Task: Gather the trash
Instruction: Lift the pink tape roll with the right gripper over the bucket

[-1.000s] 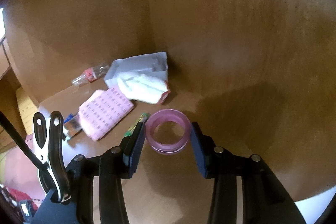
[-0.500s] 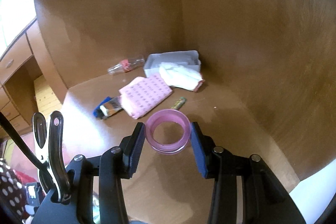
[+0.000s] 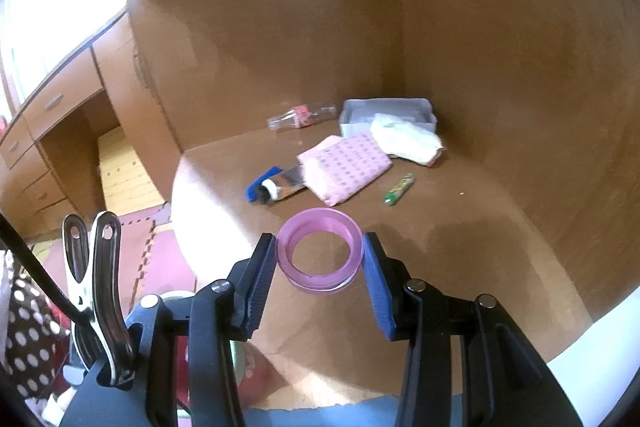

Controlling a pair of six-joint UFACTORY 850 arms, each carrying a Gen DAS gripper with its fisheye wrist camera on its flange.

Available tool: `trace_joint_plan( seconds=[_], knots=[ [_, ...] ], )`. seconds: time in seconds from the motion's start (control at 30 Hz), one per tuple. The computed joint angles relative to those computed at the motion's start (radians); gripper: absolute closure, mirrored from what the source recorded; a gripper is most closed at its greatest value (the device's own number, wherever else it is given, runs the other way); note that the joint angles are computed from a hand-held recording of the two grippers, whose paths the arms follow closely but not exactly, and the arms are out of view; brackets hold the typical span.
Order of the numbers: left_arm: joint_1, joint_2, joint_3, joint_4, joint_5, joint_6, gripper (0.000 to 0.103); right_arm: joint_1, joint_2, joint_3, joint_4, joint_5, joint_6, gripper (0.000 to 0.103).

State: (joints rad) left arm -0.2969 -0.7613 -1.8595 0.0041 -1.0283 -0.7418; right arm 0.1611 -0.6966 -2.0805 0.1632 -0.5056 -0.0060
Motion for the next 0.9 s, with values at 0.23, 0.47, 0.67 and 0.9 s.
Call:
trace_joint_plan(
  seconds=[0.23, 0.47, 0.67, 0.9],
  knots=[
    [0.0, 0.001, 0.001, 0.0, 0.001, 0.0, 0.078, 0.02, 0.056, 0.076, 0.064, 0.029, -0.097, 0.059],
    [0.001, 0.002, 0.003, -0.001, 0.002, 0.001, 0.078, 0.038, 0.091, 0.123, 0.133, 0.037, -0.182, 0.059],
    [0.001, 0.003, 0.004, 0.0, 0.002, 0.001, 0.078, 0.052, 0.107, 0.142, 0.184, 0.031, -0.252, 0.059],
    [0.001, 0.004, 0.006, -0.001, 0.004, 0.002, 0.078, 0.069, 0.123, 0.166, 0.246, 0.013, -0.342, 0.059]
  ],
)
